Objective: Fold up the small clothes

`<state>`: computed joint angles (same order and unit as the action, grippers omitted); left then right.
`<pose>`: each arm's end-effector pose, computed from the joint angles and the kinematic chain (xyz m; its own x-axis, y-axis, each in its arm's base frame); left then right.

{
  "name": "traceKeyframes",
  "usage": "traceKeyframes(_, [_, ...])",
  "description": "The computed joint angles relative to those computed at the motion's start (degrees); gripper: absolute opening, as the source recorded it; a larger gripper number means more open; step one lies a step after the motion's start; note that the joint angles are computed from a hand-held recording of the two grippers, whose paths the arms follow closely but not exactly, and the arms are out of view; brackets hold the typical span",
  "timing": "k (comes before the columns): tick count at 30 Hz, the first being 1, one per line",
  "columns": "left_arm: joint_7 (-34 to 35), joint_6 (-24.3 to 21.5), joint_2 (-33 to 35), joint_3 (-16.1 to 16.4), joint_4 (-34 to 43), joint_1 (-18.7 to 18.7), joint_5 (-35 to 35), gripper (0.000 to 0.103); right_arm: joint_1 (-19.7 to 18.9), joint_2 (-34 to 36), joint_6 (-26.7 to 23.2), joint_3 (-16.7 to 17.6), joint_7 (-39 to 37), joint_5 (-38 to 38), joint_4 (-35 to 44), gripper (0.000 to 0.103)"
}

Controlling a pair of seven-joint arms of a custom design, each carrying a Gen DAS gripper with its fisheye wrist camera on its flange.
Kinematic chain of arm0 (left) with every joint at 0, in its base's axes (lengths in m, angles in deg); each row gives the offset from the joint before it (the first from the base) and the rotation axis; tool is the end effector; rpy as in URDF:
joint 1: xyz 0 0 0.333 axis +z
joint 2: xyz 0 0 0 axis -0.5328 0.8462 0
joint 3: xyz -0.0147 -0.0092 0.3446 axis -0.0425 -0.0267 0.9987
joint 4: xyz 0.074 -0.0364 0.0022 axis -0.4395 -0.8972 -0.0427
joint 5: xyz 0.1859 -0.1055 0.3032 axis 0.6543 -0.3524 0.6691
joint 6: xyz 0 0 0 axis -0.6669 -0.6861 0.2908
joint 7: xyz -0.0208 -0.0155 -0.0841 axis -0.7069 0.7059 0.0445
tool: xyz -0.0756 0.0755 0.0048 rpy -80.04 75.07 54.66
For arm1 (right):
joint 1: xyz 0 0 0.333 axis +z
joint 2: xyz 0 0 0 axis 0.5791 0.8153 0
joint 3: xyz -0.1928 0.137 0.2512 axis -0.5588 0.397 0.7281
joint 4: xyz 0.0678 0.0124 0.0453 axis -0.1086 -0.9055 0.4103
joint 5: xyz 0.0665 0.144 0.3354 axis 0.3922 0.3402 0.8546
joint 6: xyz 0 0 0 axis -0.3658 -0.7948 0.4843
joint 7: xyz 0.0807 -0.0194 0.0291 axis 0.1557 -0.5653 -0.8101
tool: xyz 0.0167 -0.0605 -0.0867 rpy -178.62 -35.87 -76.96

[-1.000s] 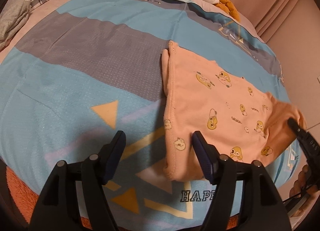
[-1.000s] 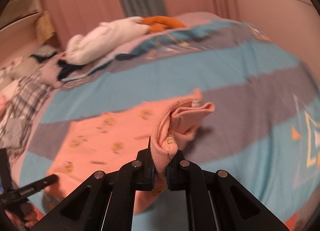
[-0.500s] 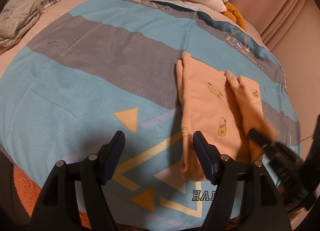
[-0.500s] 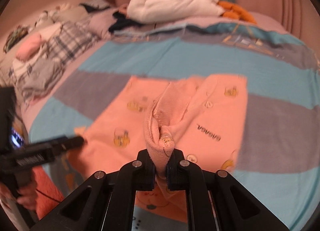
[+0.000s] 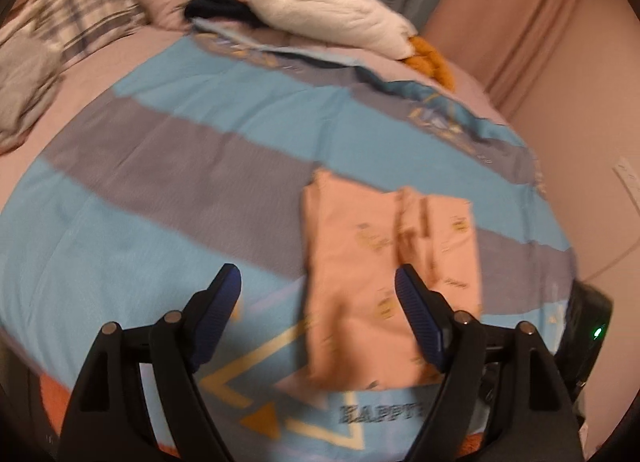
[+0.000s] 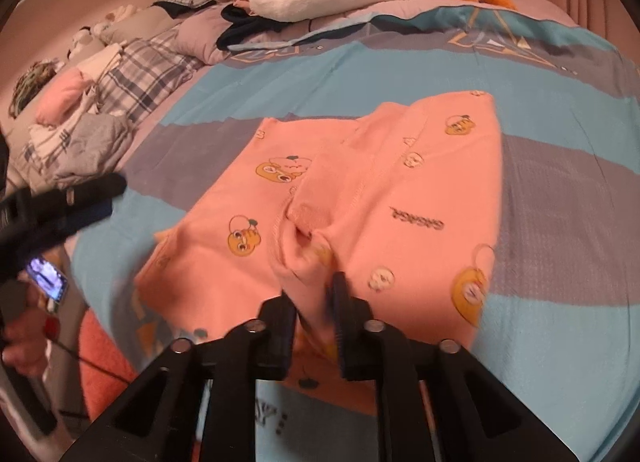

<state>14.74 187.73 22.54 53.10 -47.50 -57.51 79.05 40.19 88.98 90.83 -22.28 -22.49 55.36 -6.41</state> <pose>0.5877 -0.3376 0.4807 0.5283 -0.7738 0.3495 -0.4908 -0.6142 -0.6180 0.7593 0.2123 0.4157 0.7941 -0.5079 -0.3338 -0.5844 -0.4874 -0.6488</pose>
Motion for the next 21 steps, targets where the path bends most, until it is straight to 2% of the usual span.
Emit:
traceKeyframes(1, [1.0,2.3,0.4,0.0,0.3,0.7,0.1,0.08,-0.5,-0.7,0.2,0.0,-0.2,0.3,-0.9,0.031])
traceKeyframes(2, [2.8,5.2,1.1,-0.1,1.0,1.6,-0.1,0.08,-0.8,-1.3,1.0,0.0,-0.5,0.8,-2.0,0.043])
traceKeyframes(3, [4.7,7.2,2.0,-0.1,1.9,2.2,-0.9,0.08,-1.3,-2.0,2.2,0.0,-0.9,1.4,-3.2,0.049])
traceKeyframes(7, [18.0,17.3,8.1,-2.2,7.5,6.0,-8.8,0.08,-2.6,-3.1,4.1,-0.7,-0.2,2.8,-4.7,0.05])
traceKeyframes(8, [22.0,19.1,9.9,-3.6,9.2,7.4,-11.8,0.08,-2.7,-2.9,4.5,-0.9,0.4,2.8,-4.4,0.051])
traceKeyframes(9, [27.5,21.3,12.7,-6.4,11.6,9.8,-15.8,0.08,-2.9,-2.7,4.9,-1.1,1.1,2.9,-4.2,0.052])
traceKeyframes(12, [38.9,19.6,19.3,-12.3,19.2,13.3,-24.0,0.08,-3.0,-2.3,7.2,-1.9,3.8,2.4,-3.8,0.053])
traceKeyframes(15, [46.0,15.2,24.7,-15.0,26.7,14.0,-29.5,0.079,-3.5,-1.8,8.1,-2.1,6.3,1.7,-3.6,0.053])
traceKeyframes(18, [50.1,10.7,28.7,-16.0,32.7,13.7,-34.2,0.078,-4.2,-1.1,7.7,-1.9,8.1,1.1,-2.9,0.053])
traceKeyframes(21, [53.2,10.9,30.7,-16.5,35.0,13.6,-37.8,0.075,-4.6,-0.7,7.7,-1.8,8.9,0.6,-2.6,0.053])
